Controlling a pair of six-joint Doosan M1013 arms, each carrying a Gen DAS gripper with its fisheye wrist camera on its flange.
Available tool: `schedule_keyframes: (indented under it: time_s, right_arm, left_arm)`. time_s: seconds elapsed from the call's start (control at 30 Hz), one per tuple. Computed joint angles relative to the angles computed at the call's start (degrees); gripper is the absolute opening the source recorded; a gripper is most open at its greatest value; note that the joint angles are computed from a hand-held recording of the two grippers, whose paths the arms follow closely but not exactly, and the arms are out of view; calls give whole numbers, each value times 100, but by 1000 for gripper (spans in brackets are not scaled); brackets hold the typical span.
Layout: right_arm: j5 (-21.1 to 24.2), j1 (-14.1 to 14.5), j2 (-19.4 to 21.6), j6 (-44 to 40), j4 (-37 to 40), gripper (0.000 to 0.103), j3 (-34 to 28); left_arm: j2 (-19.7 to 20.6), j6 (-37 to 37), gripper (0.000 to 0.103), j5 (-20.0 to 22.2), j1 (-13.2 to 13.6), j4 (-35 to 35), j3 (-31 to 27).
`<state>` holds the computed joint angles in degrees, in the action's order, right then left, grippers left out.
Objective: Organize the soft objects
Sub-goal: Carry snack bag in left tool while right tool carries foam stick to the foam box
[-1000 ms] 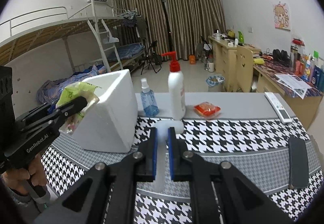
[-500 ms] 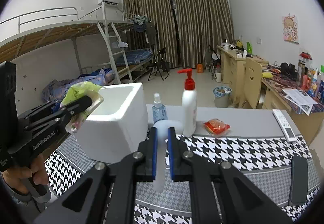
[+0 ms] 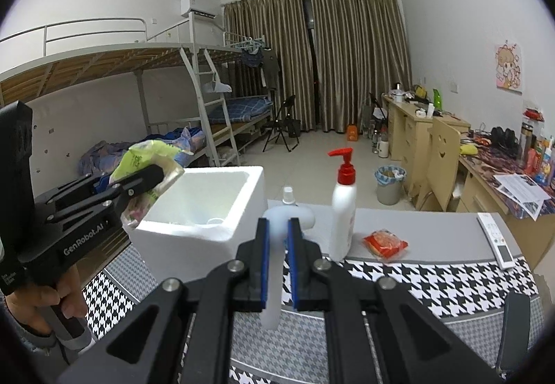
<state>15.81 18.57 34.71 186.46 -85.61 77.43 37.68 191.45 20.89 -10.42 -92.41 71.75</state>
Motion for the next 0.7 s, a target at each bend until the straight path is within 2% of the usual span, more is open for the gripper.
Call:
schedule_keyframes:
  time_s: [0.4,0.57,0.7]
  right_arm:
    - [-292,-11,144,-913,815,13,-300]
    - [-357,0,197,-1269,1094,13,-425]
    - [-360,6,261,-1904,1713,13,-561]
  left_arm:
    - [38,168,24,-441,5,-282,-50]
    - [72,-92,24,-583,-6,-50,-116]
    - [110,-403,24,-667,-12,238,-179]
